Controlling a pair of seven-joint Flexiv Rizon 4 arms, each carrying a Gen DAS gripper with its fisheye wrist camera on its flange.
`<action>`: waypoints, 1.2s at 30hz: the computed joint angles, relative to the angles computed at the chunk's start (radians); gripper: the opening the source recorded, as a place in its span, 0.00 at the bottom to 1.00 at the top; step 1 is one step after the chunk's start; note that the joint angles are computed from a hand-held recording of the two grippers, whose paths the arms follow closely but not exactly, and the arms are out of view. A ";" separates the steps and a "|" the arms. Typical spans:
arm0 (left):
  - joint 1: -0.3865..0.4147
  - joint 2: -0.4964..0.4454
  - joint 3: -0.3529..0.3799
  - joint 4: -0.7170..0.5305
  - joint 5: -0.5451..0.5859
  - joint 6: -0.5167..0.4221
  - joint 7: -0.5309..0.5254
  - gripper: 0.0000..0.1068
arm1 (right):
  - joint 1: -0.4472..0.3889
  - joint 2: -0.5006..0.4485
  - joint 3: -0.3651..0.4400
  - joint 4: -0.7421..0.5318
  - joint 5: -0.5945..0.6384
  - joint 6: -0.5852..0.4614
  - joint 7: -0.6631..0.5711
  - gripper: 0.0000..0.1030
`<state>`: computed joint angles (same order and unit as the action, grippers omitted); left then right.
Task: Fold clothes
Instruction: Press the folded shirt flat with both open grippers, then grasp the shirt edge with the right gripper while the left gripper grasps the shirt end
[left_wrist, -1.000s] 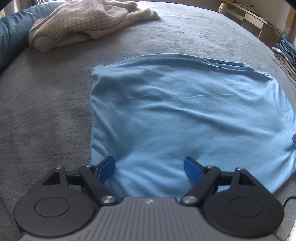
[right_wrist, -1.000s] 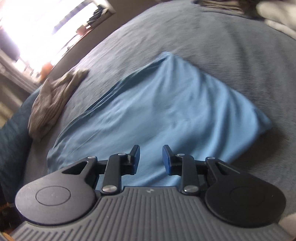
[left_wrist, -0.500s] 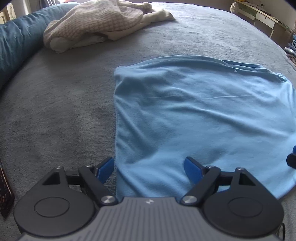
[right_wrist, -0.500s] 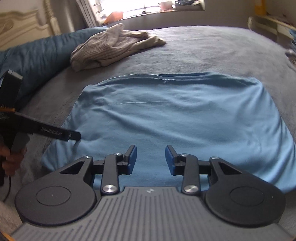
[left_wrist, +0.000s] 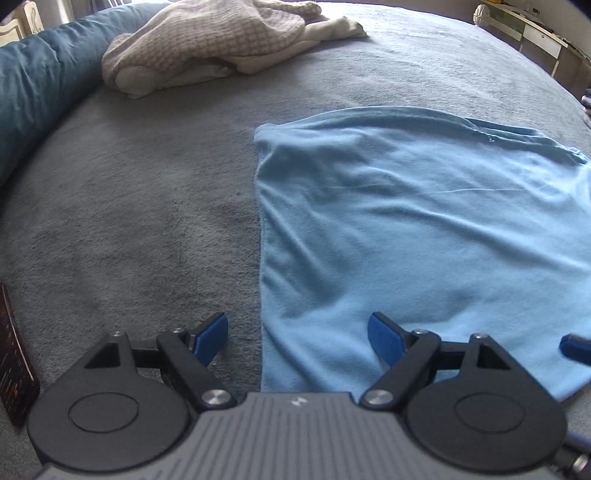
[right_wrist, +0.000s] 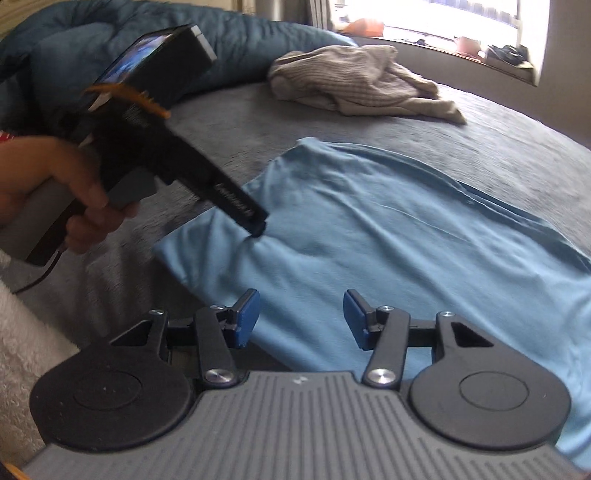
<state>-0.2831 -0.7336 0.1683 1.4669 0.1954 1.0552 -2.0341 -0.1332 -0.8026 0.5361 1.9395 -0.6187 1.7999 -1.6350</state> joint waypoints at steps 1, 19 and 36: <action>0.000 0.001 0.001 0.002 0.000 0.001 -0.002 0.79 | 0.001 0.000 0.002 0.001 -0.007 -0.002 -0.008 0.49; 0.078 0.065 0.014 0.141 -0.068 0.107 -0.061 0.79 | -0.050 -0.191 0.264 -0.126 -0.082 -0.198 -0.311 0.55; 0.097 0.054 0.004 0.173 -0.120 0.150 -0.029 0.79 | 0.097 -0.124 0.147 -0.111 0.114 -0.169 -0.436 0.30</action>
<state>-0.1860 -0.6798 0.1719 1.6396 0.0752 1.2048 -2.0631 -0.0365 -0.9262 0.6834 1.8288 -0.5051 1.6310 -2.0715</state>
